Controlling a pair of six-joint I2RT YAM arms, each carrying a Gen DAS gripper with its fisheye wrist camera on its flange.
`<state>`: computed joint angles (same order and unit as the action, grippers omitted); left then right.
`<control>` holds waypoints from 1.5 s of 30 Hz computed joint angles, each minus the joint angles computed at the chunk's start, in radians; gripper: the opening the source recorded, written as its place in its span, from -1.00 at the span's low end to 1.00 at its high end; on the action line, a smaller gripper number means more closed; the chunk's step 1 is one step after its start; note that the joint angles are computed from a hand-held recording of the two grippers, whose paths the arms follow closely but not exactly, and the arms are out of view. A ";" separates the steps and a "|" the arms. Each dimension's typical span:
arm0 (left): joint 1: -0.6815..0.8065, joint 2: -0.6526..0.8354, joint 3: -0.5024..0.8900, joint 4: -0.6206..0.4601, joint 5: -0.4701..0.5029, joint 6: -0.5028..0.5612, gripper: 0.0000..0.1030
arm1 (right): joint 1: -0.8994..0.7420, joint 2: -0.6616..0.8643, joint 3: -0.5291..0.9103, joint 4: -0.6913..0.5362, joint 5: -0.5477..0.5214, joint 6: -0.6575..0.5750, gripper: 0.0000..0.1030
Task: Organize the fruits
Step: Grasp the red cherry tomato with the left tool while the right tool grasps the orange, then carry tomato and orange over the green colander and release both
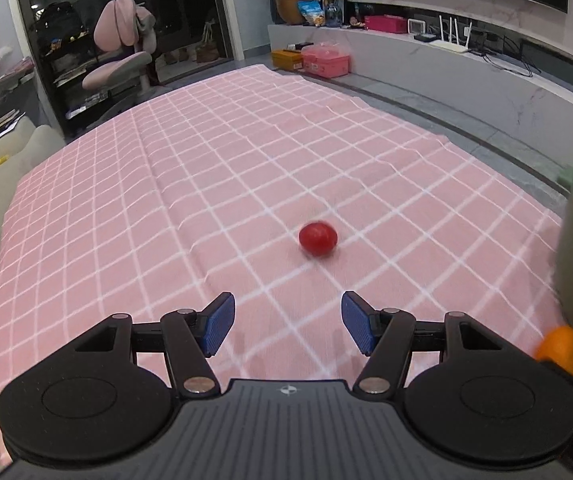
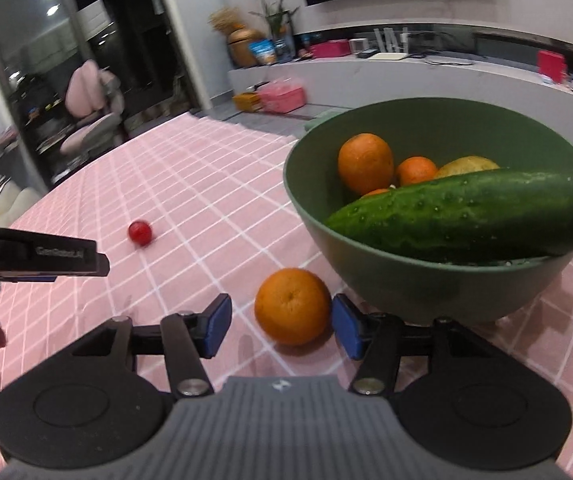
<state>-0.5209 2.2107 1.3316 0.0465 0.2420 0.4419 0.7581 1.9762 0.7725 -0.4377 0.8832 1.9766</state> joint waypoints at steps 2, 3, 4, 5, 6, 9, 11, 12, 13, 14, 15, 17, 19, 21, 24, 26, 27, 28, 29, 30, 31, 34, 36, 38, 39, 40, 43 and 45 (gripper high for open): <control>-0.010 0.034 0.035 0.028 0.003 -0.008 0.40 | -0.014 0.017 0.018 -0.008 -0.006 0.009 0.05; -0.017 0.050 0.050 0.045 0.001 -0.006 0.40 | -0.021 0.023 0.022 -0.007 -0.007 0.010 0.05; -0.025 0.073 0.072 0.054 0.004 0.003 0.40 | -0.028 0.026 0.019 0.004 -0.006 0.005 0.05; -0.031 0.092 0.094 0.053 0.010 0.016 0.39 | -0.037 0.028 0.014 0.026 -0.010 -0.012 0.05; -0.036 0.113 0.120 0.043 0.012 0.029 0.39 | -0.044 0.026 0.005 0.052 -0.014 -0.027 0.03; -0.049 0.175 0.193 0.015 0.013 0.053 0.33 | -0.036 0.019 -0.022 0.085 -0.020 -0.031 -0.03; -0.054 0.212 0.240 -0.008 0.014 0.051 0.30 | -0.033 0.012 -0.040 0.119 -0.014 -0.049 -0.03; -0.055 0.226 0.259 -0.019 0.010 0.050 0.27 | -0.032 0.008 -0.048 0.130 -0.013 -0.054 -0.04; -0.056 0.239 0.278 -0.033 0.009 0.050 0.22 | -0.033 0.003 -0.056 0.142 -0.013 -0.062 -0.05; -0.056 0.248 0.291 -0.037 0.013 0.048 0.21 | -0.034 -0.001 -0.061 0.153 -0.013 -0.068 -0.05; -0.056 0.252 0.298 -0.037 0.015 0.043 0.21 | -0.036 -0.004 -0.065 0.165 -0.013 -0.076 -0.07; -0.056 0.268 0.331 -0.055 0.023 0.027 0.21 | -0.043 -0.015 -0.087 0.205 -0.014 -0.100 -0.11; -0.056 0.282 0.357 -0.070 0.035 0.012 0.16 | -0.044 -0.023 -0.103 0.239 -0.014 -0.121 -0.16; -0.051 0.292 0.377 -0.092 0.072 -0.002 -0.17 | -0.043 -0.027 -0.114 0.261 -0.013 -0.133 -0.17; -0.048 0.284 0.371 -0.111 0.089 0.000 -0.35 | -0.034 -0.029 -0.127 0.277 -0.010 -0.135 -0.17; -0.047 0.270 0.349 -0.106 0.082 0.016 -0.35 | -0.034 -0.034 -0.135 0.294 -0.011 -0.147 -0.17; -0.045 0.262 0.341 -0.107 0.082 0.015 -0.35 | -0.029 -0.038 -0.144 0.301 -0.010 -0.144 -0.18; -0.042 0.252 0.330 -0.106 0.086 0.010 -0.35 | -0.028 -0.043 -0.151 0.308 -0.012 -0.149 -0.18; -0.037 0.241 0.319 -0.107 0.091 0.005 -0.35 | -0.026 -0.050 -0.156 0.312 -0.015 -0.156 -0.18; -0.032 0.224 0.303 -0.109 0.097 0.000 -0.35 | -0.024 -0.054 -0.158 0.314 -0.019 -0.159 -0.18; -0.029 0.204 0.282 -0.107 0.102 -0.001 -0.35 | -0.024 -0.063 -0.165 0.319 -0.024 -0.165 -0.18; -0.014 0.115 0.182 -0.082 0.124 0.003 -0.35 | -0.011 -0.099 -0.185 0.333 -0.046 -0.189 -0.18; -0.001 0.046 0.112 -0.074 0.134 0.011 -0.35 | 0.002 -0.119 -0.176 0.321 -0.054 -0.201 -0.19; 0.014 -0.028 0.046 -0.073 0.137 0.019 -0.35 | 0.025 -0.146 -0.165 0.300 -0.044 -0.214 -0.19; 0.022 -0.068 0.009 -0.070 0.137 0.019 -0.35 | 0.041 -0.169 -0.158 0.274 -0.032 -0.215 -0.19; 0.031 -0.112 -0.026 -0.074 0.136 0.015 -0.35 | 0.055 -0.193 -0.154 0.249 -0.020 -0.216 -0.19; 0.051 -0.236 -0.128 -0.082 0.115 -0.004 -0.35 | 0.100 -0.297 -0.162 0.182 0.020 -0.246 -0.19; 0.061 -0.325 -0.197 -0.092 0.103 -0.024 -0.35 | 0.106 -0.403 -0.204 0.192 0.029 -0.346 -0.19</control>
<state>-0.4603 1.8859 1.1346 -0.0455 0.3453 0.4180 0.8638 1.5727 0.5683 -0.2459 0.9126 1.6310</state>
